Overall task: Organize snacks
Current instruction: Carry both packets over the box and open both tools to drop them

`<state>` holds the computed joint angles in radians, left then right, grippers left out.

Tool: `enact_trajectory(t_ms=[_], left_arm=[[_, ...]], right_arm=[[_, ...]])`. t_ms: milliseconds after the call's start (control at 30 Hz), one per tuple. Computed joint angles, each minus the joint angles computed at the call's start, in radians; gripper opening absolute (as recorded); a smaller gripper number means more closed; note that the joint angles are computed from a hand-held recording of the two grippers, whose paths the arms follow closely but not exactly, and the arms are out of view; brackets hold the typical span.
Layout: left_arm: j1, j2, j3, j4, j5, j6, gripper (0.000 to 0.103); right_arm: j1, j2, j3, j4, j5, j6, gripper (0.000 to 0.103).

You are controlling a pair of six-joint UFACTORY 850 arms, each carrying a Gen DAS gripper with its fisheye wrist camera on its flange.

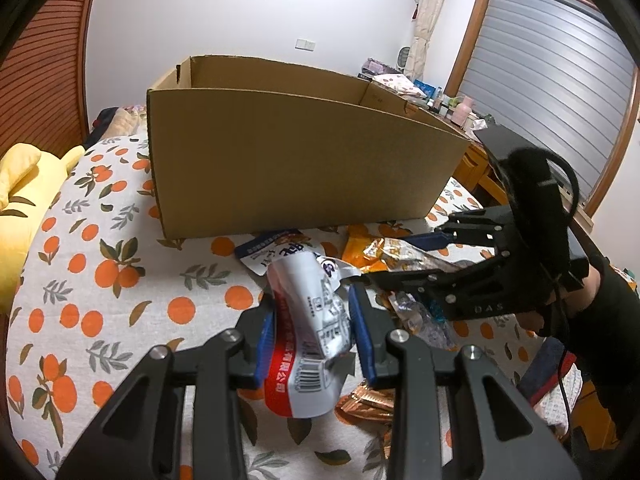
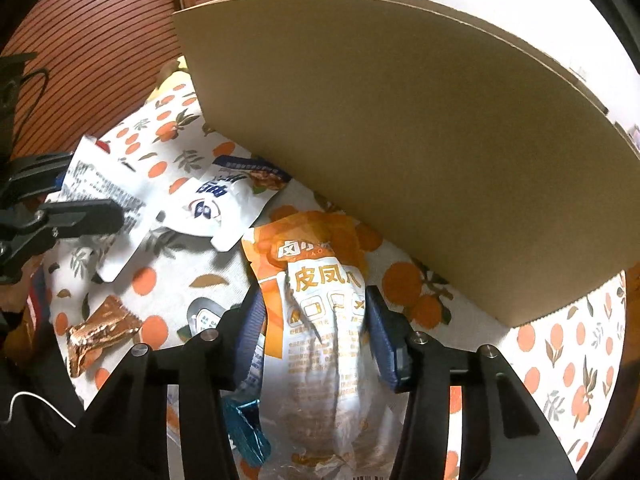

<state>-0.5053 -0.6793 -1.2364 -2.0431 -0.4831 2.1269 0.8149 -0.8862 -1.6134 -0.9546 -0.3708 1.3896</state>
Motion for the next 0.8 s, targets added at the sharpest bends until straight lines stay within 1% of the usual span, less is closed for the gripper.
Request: enact_trajectory(t_ms=[67, 267, 567, 800], left_arm=[[-0.001, 0.001, -0.001, 0.000, 0.000, 0.001, 0.032], [-0.005, 0.007, 0.001, -0.017, -0.002, 0.017, 0.032], [-0.007, 0.036, 0.007, -0.033, -0.016, 0.042, 0.032], [-0.013, 0.064, -0.015, -0.036, -0.017, 0.062, 0.032]], right_arm=[[0.009, 0.012, 0.019, -0.078, -0.007, 0.080, 0.050], [0.030, 0.042, 0.054, -0.243, -0.044, 0.237, 0.050], [0.054, 0.081, 0.078, -0.392, -0.099, 0.371, 0.050], [0.068, 0.151, 0.138, -0.491, -0.143, 0.474, 0.051]])
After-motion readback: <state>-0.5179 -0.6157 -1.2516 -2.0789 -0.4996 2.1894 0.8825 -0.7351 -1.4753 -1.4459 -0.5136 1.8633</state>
